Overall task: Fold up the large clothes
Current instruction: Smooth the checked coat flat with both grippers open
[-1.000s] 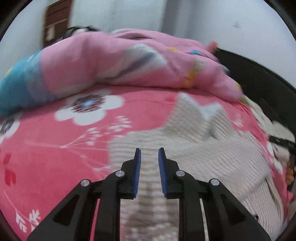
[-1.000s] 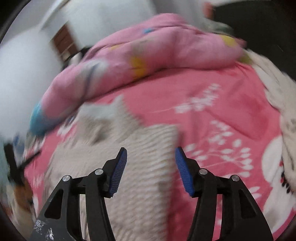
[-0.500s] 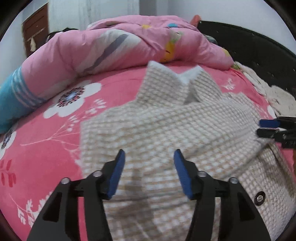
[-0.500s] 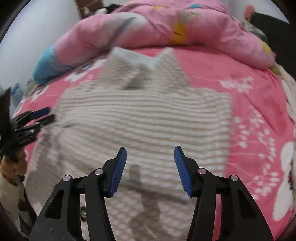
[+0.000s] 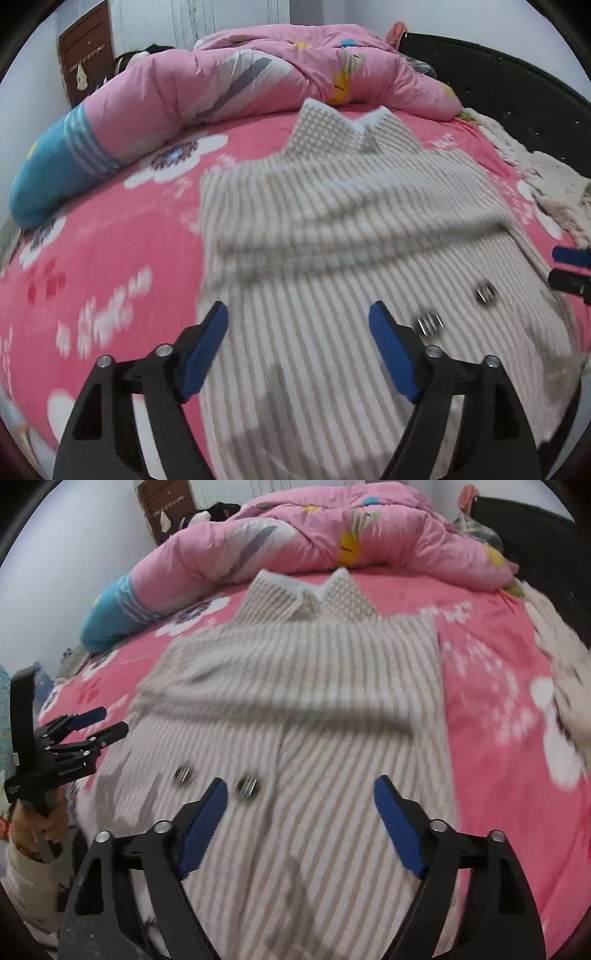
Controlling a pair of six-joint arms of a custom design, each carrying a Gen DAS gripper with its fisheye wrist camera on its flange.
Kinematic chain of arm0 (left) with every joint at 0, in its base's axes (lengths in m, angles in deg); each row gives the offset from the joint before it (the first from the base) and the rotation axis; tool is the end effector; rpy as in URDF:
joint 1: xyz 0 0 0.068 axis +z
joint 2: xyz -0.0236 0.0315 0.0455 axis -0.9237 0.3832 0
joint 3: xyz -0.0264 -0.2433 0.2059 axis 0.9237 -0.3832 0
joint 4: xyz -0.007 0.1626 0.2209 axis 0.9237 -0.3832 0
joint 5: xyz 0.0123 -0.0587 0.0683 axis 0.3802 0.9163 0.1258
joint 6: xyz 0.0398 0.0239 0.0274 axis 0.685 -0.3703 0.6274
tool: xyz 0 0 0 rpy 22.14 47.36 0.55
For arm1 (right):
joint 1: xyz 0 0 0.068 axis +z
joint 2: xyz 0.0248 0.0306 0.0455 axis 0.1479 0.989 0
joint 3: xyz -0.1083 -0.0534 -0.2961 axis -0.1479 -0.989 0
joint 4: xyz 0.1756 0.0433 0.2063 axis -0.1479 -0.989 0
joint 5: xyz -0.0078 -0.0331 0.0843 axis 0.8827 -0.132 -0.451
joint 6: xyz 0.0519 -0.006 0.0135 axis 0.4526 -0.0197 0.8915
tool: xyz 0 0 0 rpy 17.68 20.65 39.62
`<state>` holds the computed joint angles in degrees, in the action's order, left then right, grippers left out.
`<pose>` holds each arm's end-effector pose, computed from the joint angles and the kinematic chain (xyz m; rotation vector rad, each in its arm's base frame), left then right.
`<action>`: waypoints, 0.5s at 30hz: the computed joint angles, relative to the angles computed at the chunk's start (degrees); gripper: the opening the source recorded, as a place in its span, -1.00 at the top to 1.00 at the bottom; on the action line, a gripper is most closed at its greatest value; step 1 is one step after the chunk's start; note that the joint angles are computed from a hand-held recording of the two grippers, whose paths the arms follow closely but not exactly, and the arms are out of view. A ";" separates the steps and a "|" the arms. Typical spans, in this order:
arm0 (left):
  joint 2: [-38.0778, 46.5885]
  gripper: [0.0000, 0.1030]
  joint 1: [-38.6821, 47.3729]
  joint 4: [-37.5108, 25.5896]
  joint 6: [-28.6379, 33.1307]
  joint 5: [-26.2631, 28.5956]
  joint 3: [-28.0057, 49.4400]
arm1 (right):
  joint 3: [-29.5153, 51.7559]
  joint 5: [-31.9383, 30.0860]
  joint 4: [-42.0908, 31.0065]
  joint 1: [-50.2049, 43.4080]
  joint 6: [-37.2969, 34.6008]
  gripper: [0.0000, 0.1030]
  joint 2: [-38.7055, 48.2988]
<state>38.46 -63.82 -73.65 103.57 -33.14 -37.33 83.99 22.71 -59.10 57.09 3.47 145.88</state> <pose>0.2808 0.0070 0.2468 0.5435 2.3695 -0.1717 0.1772 0.1825 0.2730 0.1080 2.5045 0.2439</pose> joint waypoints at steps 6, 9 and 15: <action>-1.59 -0.77 -0.83 6.66 -0.66 -2.82 -11.08 | -0.89 2.62 -1.95 8.30 10.50 -0.75 7.51; -0.56 -0.82 -1.74 14.27 -2.37 -4.61 -15.78 | -0.79 3.22 -2.28 8.63 11.50 -0.79 11.72; -0.51 -0.89 -1.02 16.40 -3.80 -3.52 -16.88 | 2.68 1.04 -5.92 7.36 11.01 -0.84 14.19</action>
<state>37.96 -64.84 -57.26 99.77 -36.66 -54.20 86.67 23.74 -65.02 64.45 14.48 160.07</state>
